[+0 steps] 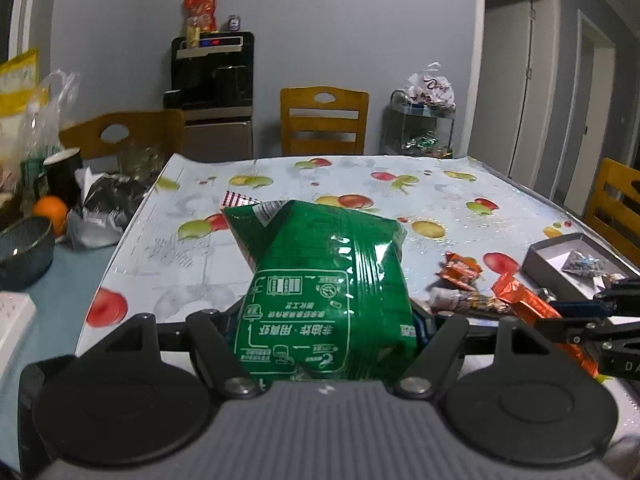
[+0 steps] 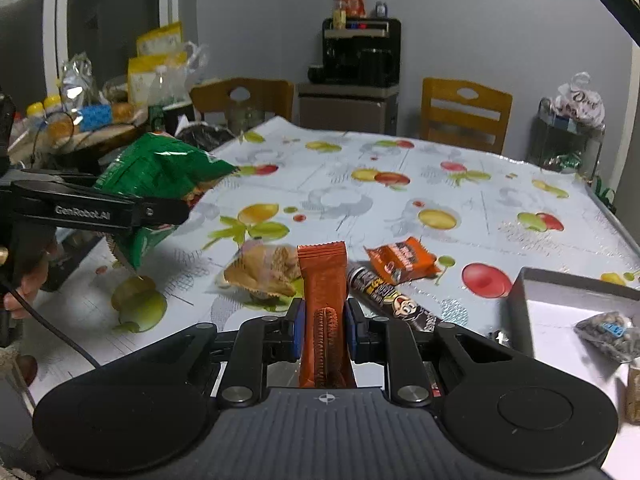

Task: Organize snacks

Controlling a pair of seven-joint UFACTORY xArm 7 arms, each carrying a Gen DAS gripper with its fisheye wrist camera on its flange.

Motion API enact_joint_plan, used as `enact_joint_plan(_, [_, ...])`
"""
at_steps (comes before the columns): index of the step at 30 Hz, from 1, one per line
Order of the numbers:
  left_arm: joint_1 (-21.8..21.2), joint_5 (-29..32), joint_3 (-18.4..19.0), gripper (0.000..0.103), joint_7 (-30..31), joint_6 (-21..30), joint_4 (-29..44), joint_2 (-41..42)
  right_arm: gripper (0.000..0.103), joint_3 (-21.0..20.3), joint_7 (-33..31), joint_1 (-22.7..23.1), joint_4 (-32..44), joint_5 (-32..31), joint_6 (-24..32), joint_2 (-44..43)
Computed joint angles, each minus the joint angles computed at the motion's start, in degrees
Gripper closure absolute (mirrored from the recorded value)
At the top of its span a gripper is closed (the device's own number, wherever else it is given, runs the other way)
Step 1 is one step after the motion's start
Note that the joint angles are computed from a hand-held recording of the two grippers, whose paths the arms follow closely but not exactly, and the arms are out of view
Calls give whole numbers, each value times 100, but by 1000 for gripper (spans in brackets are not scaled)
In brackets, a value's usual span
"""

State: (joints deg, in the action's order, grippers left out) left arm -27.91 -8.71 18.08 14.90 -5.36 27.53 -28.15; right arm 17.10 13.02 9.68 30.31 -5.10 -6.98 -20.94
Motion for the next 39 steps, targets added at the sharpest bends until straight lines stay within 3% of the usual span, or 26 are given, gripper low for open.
enact_joint_plan(5, [-216, 9, -263, 31, -51, 63, 110, -184, 80, -363, -62, 244, -285, 59, -76, -398])
enact_joint_plan(8, [-30, 98, -741, 31, -163, 55, 235, -110, 80, -530, -91, 289, -468, 113, -76, -654])
enact_joint_plan(11, [-134, 141, -917, 31, -265, 92, 377, -48, 80, -658, -109, 274, -652, 167, -53, -899])
enact_joint_plan(22, [-1204, 46, -840, 31, -146, 203, 757, 324, 80, -941, -140, -22, -1373, 288, 291, -1908])
enact_joint_plan(32, [-2026, -365, -702, 31, 346, 241, 1209, 857, 80, -1039, -110, -659, -1909, 273, 742, -2875])
enact_joint_plan(37, [-2704, -791, -396, 31, 812, 271, 1425, 1124, 80, -1164, -166, -954, -2151, 247, 950, -3274])
enact_joint_plan(39, [-3158, -1058, -118, 31, 1152, 295, 1523, 1226, 80, -1210, -200, -1072, -2249, 234, 1047, -3428])
